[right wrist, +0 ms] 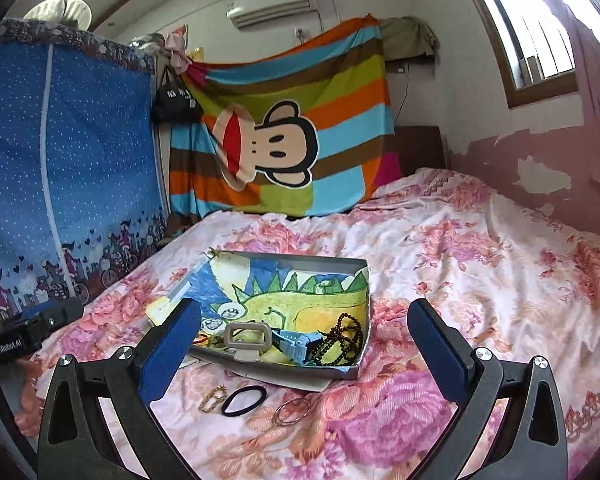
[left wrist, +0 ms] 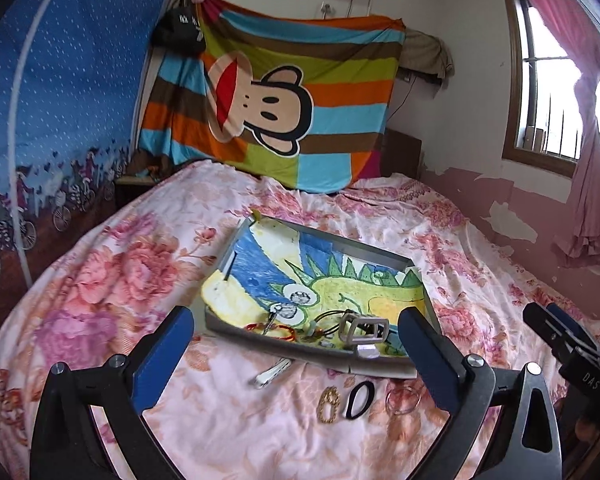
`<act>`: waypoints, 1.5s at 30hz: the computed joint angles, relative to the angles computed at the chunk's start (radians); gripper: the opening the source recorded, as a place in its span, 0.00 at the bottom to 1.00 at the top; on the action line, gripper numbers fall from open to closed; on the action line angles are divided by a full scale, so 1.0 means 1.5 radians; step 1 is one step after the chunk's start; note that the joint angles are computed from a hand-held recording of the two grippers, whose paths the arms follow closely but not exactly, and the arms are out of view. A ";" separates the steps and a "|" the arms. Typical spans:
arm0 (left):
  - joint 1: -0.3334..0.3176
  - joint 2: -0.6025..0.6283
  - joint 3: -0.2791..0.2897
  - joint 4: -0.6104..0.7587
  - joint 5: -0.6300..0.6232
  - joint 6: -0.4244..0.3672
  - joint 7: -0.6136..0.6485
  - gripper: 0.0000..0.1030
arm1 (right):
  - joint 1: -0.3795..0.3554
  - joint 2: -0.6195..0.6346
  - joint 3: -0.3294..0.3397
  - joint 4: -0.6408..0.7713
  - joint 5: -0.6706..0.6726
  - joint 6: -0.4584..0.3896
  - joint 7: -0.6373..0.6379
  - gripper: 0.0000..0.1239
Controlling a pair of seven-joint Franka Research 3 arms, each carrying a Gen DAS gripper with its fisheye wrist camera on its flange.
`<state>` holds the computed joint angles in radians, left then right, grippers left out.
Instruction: Organize jewelry
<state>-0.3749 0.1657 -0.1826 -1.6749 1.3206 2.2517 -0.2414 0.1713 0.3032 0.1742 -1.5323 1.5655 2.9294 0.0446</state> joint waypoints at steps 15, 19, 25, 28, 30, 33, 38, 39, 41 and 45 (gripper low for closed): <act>-0.005 -0.088 -0.053 -0.122 0.019 -0.054 -0.049 1.00 | 0.032 -0.137 -0.052 -0.180 0.077 -0.024 -0.087 0.82; -0.006 -0.096 -0.063 -0.136 0.008 -0.056 -0.047 1.00 | 0.038 -0.161 -0.062 -0.214 0.060 -0.032 -0.078 0.82; -0.011 -0.108 -0.076 -0.159 -0.012 -0.062 -0.034 1.00 | 0.045 -0.192 -0.071 -0.266 0.004 -0.038 -0.037 0.82; -0.012 -0.112 -0.080 -0.167 -0.030 -0.062 -0.017 1.00 | 0.049 -0.199 -0.073 -0.286 -0.045 -0.037 0.001 0.82; -0.012 -0.114 -0.080 -0.172 -0.046 -0.055 -0.005 1.00 | 0.052 -0.196 -0.074 -0.293 -0.094 -0.031 0.041 0.82; -0.011 -0.114 -0.081 -0.176 -0.069 -0.048 0.012 1.00 | 0.053 -0.187 -0.075 -0.297 -0.173 -0.033 0.111 0.82; -0.003 -0.105 -0.074 -0.174 -0.124 -0.014 0.061 1.00 | 0.050 -0.159 -0.075 -0.289 -0.348 -0.044 0.271 0.82; 0.000 -0.102 -0.071 -0.175 -0.140 -0.002 0.072 1.00 | 0.050 -0.154 -0.074 -0.289 -0.382 -0.044 0.301 0.82; 0.005 -0.096 -0.066 -0.174 -0.175 0.018 0.099 1.00 | 0.048 -0.146 -0.072 -0.285 -0.436 -0.049 0.345 0.82; 0.007 -0.079 -0.061 -0.163 -0.224 0.021 0.144 1.00 | 0.042 -0.132 -0.069 -0.279 -0.513 -0.061 0.412 0.82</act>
